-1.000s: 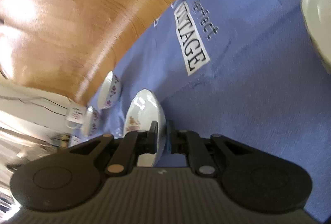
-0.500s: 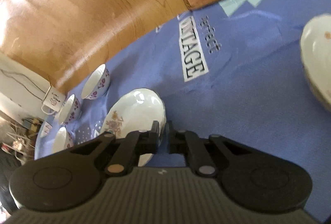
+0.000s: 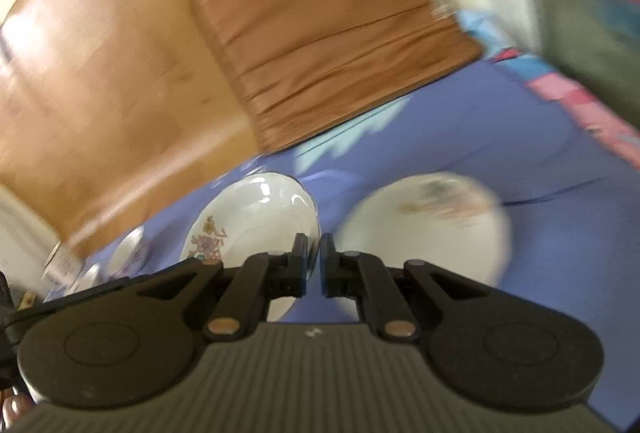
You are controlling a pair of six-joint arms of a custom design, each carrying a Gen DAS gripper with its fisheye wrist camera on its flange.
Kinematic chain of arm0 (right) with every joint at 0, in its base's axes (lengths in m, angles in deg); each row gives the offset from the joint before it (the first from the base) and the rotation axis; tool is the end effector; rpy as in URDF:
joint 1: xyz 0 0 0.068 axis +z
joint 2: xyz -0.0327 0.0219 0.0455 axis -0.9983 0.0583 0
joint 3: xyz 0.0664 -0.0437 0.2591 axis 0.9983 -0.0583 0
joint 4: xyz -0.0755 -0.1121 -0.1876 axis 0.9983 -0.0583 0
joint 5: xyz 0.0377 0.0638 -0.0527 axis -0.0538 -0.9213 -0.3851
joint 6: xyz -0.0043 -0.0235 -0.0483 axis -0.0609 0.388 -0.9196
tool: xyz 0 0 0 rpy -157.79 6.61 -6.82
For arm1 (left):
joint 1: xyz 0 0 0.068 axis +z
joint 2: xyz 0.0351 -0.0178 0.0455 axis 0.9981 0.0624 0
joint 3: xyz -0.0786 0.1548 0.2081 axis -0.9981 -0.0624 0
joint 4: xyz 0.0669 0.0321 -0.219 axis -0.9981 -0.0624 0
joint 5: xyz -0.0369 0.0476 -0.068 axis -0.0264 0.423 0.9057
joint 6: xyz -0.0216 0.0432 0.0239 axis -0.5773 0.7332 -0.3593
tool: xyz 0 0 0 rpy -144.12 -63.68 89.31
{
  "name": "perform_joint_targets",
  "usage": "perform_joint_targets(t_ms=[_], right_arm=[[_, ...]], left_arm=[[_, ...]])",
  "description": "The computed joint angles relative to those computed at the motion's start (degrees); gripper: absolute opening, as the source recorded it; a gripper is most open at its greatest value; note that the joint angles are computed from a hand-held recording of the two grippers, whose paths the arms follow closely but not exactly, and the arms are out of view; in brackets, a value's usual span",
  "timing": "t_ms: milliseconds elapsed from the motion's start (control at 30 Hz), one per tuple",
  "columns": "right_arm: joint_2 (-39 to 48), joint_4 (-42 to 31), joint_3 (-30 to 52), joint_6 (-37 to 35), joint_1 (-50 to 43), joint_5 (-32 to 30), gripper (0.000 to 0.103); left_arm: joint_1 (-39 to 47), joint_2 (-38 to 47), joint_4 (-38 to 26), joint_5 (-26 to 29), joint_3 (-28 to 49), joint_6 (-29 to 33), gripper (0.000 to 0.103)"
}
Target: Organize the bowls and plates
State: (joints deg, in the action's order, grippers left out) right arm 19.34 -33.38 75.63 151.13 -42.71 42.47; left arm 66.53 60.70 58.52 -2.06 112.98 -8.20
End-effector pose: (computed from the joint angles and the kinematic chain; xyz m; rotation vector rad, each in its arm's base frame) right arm 0.1826 0.1458 0.0988 0.7306 2.0501 0.3275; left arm 0.3276 -0.1374 0.1254 0.5480 2.2961 -0.8341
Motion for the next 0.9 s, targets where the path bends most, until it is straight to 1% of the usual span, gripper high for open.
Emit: perform_joint_targets(t_ms=[67, 167, 267, 333, 400, 467, 533, 633, 700, 767, 900], right_arm=[[-0.5, 1.0, -2.7, 1.1, -0.6, 1.0, 0.008], [1.6, 5.4, -5.7, 1.8, -2.2, 0.8, 0.009], [5.0, 9.5, -6.9, 2.0, -3.7, 0.4, 0.009], [6.7, 10.7, -6.8, 1.9, -4.3, 0.8, 0.009], [7.8, 9.8, -6.0, 2.3, -3.9, 2.1, 0.011], [8.3, 9.0, -5.5, 2.2, -2.9, 5.2, 0.013], [7.5, 4.9, -4.2, 2.3, -1.4, 9.1, 0.013], [6.1, 1.5, -2.9, 1.7, -0.2, 13.6, 0.013], [4.9, 1.2, -2.7, 0.8, 0.3, 14.1, 0.013], [4.6, 3.1, -2.8, -1.0, 0.3, 13.4, 0.013], [5.4, 2.0, 1.0, -3.6, 2.5, 12.6, 0.013]], left_arm=[[-3.7, 1.6, -0.7, -1.7, 2.0, -1.3, 0.009], [-7.7, 3.5, -1.1, -4.7, 3.9, -2.2, 0.009], [-10.0, 5.0, -0.6, -7.0, 4.2, -2.2, 0.009], [-11.0, 5.8, -1.0, -8.0, 4.8, -1.9, 0.01], [-11.1, 6.3, -1.4, -8.2, 4.9, -1.0, 0.011], [-11.2, 6.4, -1.1, -8.4, 4.7, -0.5, 0.011], [-11.1, 5.9, -0.4, -8.5, 4.0, 0.2, 0.013], [-10.5, 4.2, 1.4, -8.5, 2.3, 0.7, 0.013], [-9.3, 3.1, 2.3, -7.5, 1.3, 0.6, 0.013], [-7.7, 2.0, 3.6, -6.4, -0.1, 0.6, 0.013], [-3.5, 0.4, 5.6, -5.9, -3.0, 1.8, 0.013]])
